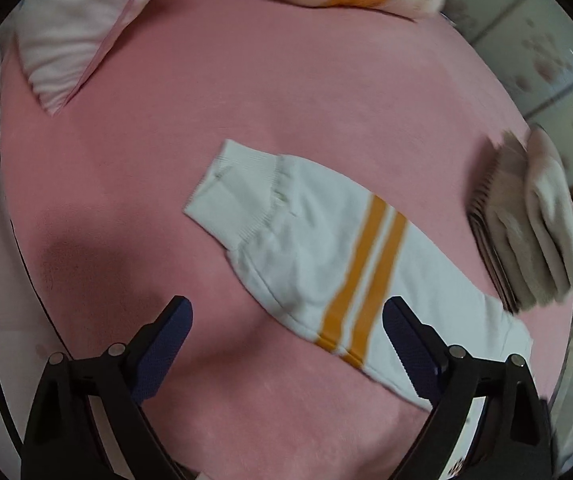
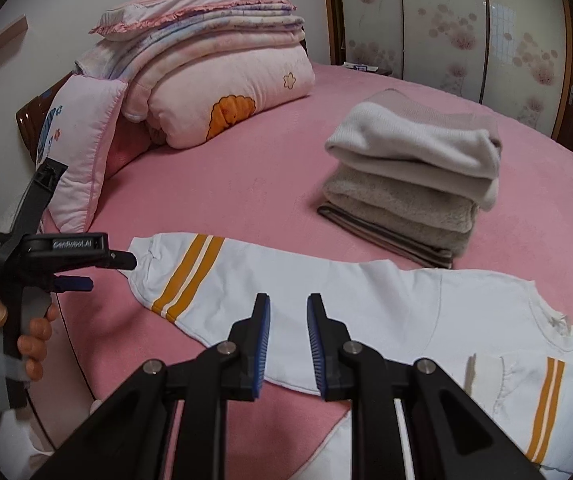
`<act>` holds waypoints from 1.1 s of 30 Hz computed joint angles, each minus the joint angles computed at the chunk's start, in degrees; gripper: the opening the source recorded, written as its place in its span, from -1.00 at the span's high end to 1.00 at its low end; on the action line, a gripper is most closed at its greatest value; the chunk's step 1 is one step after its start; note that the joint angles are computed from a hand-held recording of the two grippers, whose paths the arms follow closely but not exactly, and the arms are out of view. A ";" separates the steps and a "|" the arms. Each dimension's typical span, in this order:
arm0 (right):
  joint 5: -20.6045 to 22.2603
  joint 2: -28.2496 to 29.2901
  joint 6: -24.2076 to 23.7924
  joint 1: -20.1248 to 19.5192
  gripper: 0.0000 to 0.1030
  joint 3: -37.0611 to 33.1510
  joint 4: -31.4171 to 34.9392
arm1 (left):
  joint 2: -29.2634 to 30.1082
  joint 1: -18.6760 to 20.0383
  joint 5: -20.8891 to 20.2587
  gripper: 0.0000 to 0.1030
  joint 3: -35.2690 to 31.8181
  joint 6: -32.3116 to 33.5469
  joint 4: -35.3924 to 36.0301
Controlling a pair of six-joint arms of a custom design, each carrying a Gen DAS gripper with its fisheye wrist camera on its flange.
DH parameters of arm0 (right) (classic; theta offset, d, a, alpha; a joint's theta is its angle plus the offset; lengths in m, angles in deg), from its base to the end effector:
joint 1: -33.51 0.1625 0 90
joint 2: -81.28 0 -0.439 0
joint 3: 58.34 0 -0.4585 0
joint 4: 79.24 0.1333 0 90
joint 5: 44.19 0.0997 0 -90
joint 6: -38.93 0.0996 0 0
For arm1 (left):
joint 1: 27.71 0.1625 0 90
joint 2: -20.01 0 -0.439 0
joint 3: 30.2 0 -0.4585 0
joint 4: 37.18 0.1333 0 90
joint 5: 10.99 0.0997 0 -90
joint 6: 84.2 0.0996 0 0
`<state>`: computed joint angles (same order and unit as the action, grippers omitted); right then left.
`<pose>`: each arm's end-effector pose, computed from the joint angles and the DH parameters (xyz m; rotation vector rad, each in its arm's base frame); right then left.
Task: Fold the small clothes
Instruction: 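Grasp the other striped sleeve cuff with the left tool, then fold the gripped sleeve across the sweatshirt front with the left tool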
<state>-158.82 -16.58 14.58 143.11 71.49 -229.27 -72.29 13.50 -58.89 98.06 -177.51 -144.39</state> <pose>0.2406 -0.4021 0.3216 0.8499 -2.4891 0.6319 -0.1873 -0.4300 0.2299 -0.7986 2.3697 -0.7746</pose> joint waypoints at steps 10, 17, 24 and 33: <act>-0.11 1.19 -0.62 -2.12 0.64 0.94 -0.52 | -1.26 7.90 -3.59 -0.36 3.91 -1.67 -11.60; -0.39 0.69 -0.69 -2.73 0.64 1.72 -0.55 | 4.73 9.31 -3.22 0.22 -0.85 -2.72 -4.92; -0.83 -1.67 -1.47 -3.78 0.64 2.53 0.02 | 7.03 4.12 2.55 0.65 -2.56 -2.83 -2.39; -0.34 -10.58 -3.70 -8.28 0.64 3.47 1.98 | 17.03 -9.38 7.36 0.65 -8.31 15.22 -16.70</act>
